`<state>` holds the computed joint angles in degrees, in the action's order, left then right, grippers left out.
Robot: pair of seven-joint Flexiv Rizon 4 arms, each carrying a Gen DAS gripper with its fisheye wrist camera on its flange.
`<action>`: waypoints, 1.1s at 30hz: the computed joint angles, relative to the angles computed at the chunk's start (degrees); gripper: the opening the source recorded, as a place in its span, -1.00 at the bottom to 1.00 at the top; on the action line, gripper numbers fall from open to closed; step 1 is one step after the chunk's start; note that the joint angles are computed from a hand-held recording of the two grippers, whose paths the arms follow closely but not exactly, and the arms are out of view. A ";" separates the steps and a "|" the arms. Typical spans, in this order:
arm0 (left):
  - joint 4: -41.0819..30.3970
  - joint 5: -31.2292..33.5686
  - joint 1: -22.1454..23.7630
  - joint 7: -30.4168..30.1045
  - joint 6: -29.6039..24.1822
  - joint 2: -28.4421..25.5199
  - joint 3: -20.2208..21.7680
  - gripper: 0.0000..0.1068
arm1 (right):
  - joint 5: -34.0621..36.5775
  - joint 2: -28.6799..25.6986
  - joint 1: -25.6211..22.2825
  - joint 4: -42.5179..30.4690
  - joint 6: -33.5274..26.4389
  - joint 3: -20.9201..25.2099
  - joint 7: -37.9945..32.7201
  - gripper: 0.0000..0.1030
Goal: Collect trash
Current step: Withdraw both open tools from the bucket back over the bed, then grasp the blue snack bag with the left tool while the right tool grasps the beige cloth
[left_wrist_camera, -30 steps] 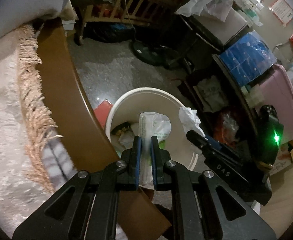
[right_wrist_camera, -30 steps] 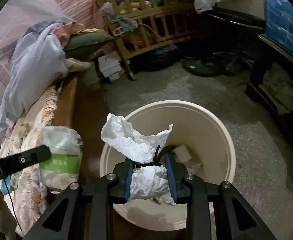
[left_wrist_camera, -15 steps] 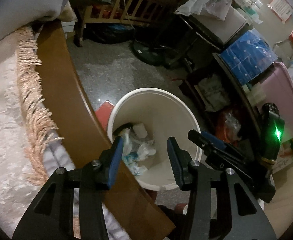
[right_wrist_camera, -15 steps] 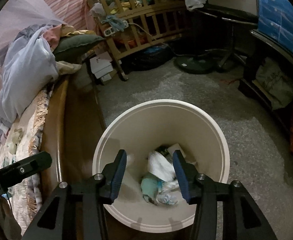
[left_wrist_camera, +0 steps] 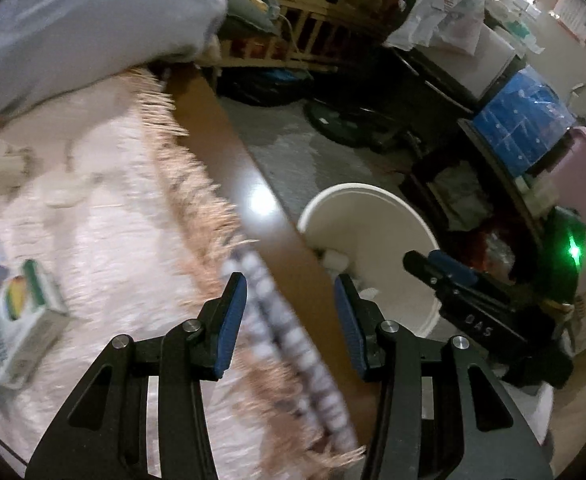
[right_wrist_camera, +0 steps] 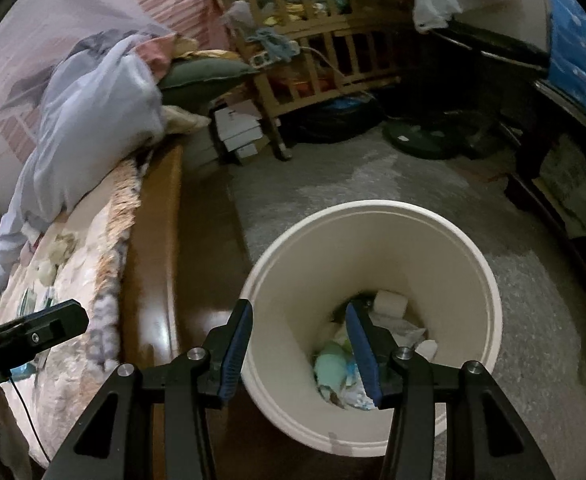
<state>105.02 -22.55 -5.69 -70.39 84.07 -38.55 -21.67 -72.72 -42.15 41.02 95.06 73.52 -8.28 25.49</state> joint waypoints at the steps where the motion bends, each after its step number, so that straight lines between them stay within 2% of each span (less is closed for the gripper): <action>1: 0.84 0.10 0.27 -0.03 0.67 0.47 0.23 -0.18 | 0.17 -0.12 0.22 -0.41 -0.39 0.24 -0.77 -0.10; 8: 5.84 1.48 2.62 -1.16 4.37 3.70 1.59 -0.18 | 1.48 -2.08 2.60 -4.51 -1.50 0.91 -3.86 -0.03; 18: 13.46 3.03 10.76 -2.50 7.62 7.93 -0.33 -0.18 | 12.29 -7.55 6.43 -13.65 -1.69 2.08 -17.00 0.02; 26: 20.55 4.28 19.70 -2.64 10.30 11.87 -2.48 -0.18 | 23.40 -15.60 7.97 -27.62 -4.06 6.10 -32.95 0.05; 29: 21.29 5.49 20.07 -3.60 11.09 11.63 -0.67 -0.18 | 27.52 -19.66 8.14 -34.94 -6.44 8.54 -39.64 0.07; 30: 21.16 5.78 19.77 -4.02 10.84 11.29 0.34 -0.18 | 27.06 -20.58 7.63 -36.53 -7.23 9.97 -40.43 0.08; 33: 20.18 6.13 19.96 -4.38 9.39 9.63 1.69 -0.18 | 32.29 -24.65 8.63 -44.33 -9.97 11.19 -47.48 0.09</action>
